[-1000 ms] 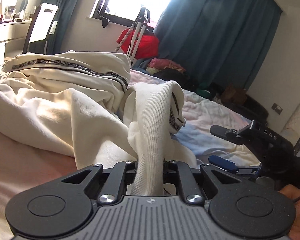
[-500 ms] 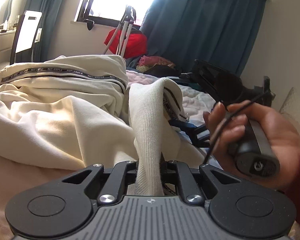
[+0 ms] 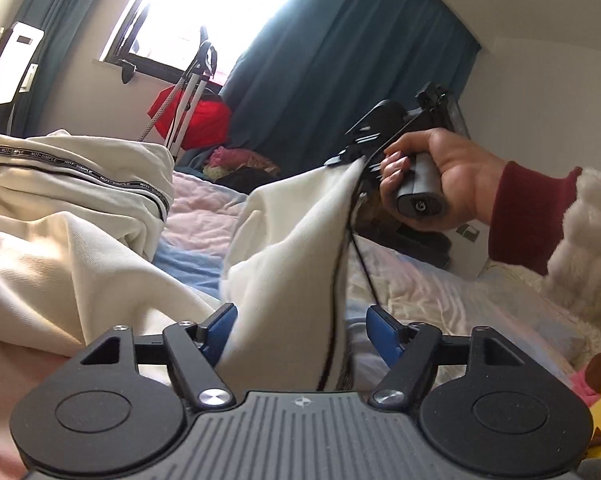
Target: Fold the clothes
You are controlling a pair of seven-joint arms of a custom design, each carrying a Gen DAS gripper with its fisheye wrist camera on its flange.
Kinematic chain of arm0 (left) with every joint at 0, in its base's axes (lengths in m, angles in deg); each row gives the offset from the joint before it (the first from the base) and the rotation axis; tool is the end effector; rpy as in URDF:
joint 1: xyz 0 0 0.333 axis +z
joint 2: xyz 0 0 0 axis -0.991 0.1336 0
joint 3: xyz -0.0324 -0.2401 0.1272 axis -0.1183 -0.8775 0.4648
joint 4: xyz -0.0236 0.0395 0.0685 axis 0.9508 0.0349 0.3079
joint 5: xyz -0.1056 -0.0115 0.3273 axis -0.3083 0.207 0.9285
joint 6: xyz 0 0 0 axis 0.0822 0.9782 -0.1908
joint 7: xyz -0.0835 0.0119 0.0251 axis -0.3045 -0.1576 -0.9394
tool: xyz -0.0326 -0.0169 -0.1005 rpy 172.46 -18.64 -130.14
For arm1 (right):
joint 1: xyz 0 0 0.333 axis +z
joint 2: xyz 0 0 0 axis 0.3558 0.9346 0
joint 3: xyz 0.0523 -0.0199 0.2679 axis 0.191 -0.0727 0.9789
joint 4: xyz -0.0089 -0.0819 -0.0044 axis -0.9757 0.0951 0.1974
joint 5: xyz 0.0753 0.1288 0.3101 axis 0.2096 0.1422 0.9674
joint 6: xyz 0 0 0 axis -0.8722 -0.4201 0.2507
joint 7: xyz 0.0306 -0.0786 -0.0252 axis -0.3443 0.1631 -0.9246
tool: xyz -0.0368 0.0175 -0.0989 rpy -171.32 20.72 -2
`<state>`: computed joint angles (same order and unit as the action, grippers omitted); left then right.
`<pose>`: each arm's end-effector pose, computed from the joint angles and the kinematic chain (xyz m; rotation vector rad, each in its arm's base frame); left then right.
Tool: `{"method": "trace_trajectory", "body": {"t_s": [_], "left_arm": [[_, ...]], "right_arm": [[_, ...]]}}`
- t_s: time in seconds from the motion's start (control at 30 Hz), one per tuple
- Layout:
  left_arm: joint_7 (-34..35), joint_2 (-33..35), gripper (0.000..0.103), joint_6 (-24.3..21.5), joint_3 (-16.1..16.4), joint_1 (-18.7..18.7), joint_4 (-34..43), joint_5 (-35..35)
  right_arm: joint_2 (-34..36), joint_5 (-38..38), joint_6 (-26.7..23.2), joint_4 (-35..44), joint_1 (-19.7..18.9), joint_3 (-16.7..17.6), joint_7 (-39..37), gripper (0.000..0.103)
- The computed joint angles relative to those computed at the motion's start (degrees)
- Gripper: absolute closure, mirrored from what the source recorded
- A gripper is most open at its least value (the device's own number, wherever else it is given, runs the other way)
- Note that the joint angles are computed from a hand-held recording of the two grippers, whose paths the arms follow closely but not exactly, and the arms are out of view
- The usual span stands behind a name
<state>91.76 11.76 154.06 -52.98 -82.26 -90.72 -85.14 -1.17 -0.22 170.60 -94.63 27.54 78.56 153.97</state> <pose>0.2662 -0.2070 0.5255 -1.6931 1.3853 -1.4699 0.5997 0.0904 0.6679 -1.3213 1.5756 -0.2957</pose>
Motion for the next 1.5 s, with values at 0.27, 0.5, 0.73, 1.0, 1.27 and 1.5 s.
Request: {"method": "trace_trajectory", "body": {"t_s": [0.27,0.5,0.73,1.0,1.27,1.5], "left_arm": [[-2.7,3.8,0.025,2.3,-0.6,-0.5,-0.3,-2.4],[-3.2,5.2,0.026,-2.2,0.4,-3.1,0.4,-1.8],[-9.6,1.8,0.026,-10.3,-1.4,-2.6,1.5,-0.7],[-15.7,-3.3,0.026,-16.9,2.0,-6.1,-0.6,2.4],[-20.8,-3.5,0.026,-17.5,2.6,-3.6,-0.7,4.9],[-23.4,-4.8,0.025,-18.4,2.8,-2.4,-0.6,6.5]], "right_arm": [[-10.2,15.7,31.5,-21.2,-5.6,-3.5,-18.3,0.094],[-13.3,26.3,23.8,-39.6,-8.6,-12.3,-10.4,0.093],[-11.0,40.3,18.2,-38.0,-12.3,-11.8,-22.6,0.094],[-10.7,21.8,26.0,-41.8,-13.6,-11.6,-3.4,0.094],[-19.3,-1.7,24.3,-49.4,-14.5,-11.9,12.2,0.003],[-35.2,-13.0,33.9,-60.8,-2.5,-18.0,4.0,0.0]]}}
